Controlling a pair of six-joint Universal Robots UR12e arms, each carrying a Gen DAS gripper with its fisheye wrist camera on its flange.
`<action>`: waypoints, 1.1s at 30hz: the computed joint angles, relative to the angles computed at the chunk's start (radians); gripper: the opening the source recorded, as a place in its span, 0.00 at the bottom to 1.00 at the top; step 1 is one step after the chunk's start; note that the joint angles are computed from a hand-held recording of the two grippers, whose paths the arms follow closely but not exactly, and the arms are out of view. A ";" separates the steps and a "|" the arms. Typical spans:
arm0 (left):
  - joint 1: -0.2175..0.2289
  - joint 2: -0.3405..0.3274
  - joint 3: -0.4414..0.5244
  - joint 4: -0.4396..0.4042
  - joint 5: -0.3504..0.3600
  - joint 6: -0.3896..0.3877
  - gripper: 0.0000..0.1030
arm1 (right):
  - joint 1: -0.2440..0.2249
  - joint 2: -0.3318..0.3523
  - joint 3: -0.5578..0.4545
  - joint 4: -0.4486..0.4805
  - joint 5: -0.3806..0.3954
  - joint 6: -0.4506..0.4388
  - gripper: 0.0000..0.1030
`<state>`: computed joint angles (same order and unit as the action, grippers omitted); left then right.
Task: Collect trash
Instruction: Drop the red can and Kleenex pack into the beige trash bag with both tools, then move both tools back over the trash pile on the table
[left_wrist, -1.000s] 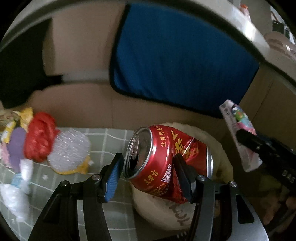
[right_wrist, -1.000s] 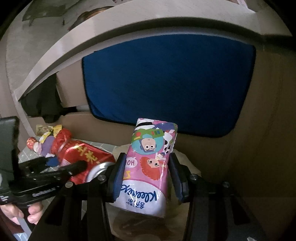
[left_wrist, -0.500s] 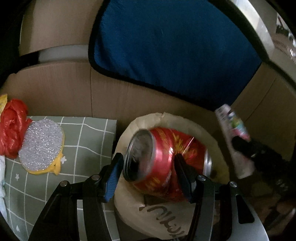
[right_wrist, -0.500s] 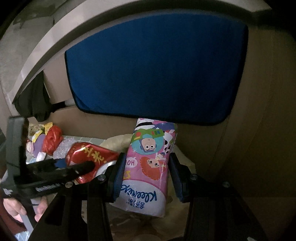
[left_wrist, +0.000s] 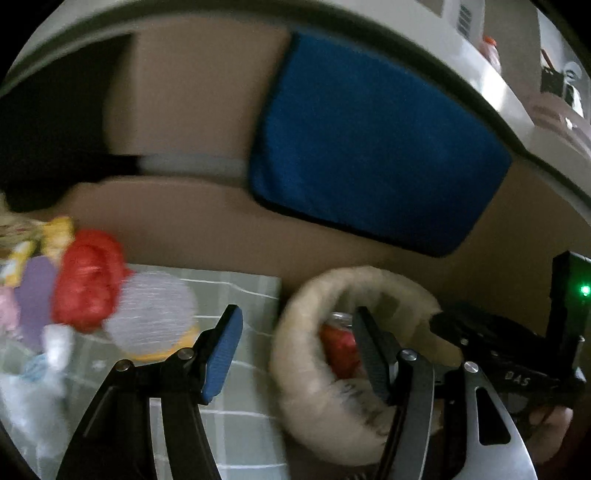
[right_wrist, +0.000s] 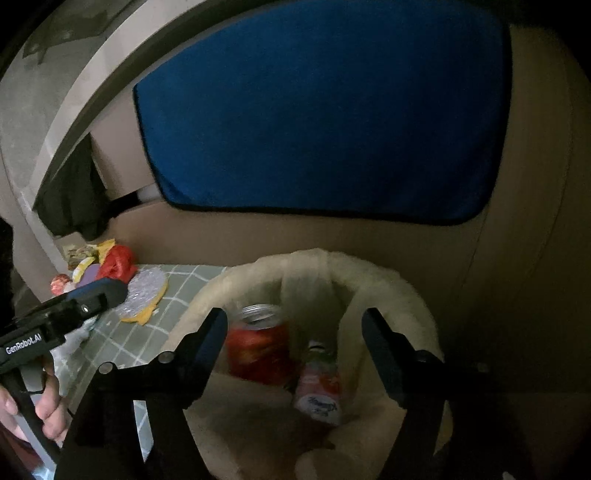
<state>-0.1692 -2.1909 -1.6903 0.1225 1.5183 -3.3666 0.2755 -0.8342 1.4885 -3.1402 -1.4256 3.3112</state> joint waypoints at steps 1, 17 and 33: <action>-0.001 0.009 -0.016 0.019 0.023 0.000 0.60 | 0.002 -0.003 0.003 0.003 -0.001 -0.006 0.71; 0.072 0.174 -0.254 0.198 0.197 -0.046 0.60 | 0.122 -0.038 -0.003 -0.065 -0.150 -0.160 0.65; 0.335 0.151 -0.300 0.206 -0.059 -0.111 0.60 | 0.185 0.070 -0.189 0.120 0.000 -0.173 0.44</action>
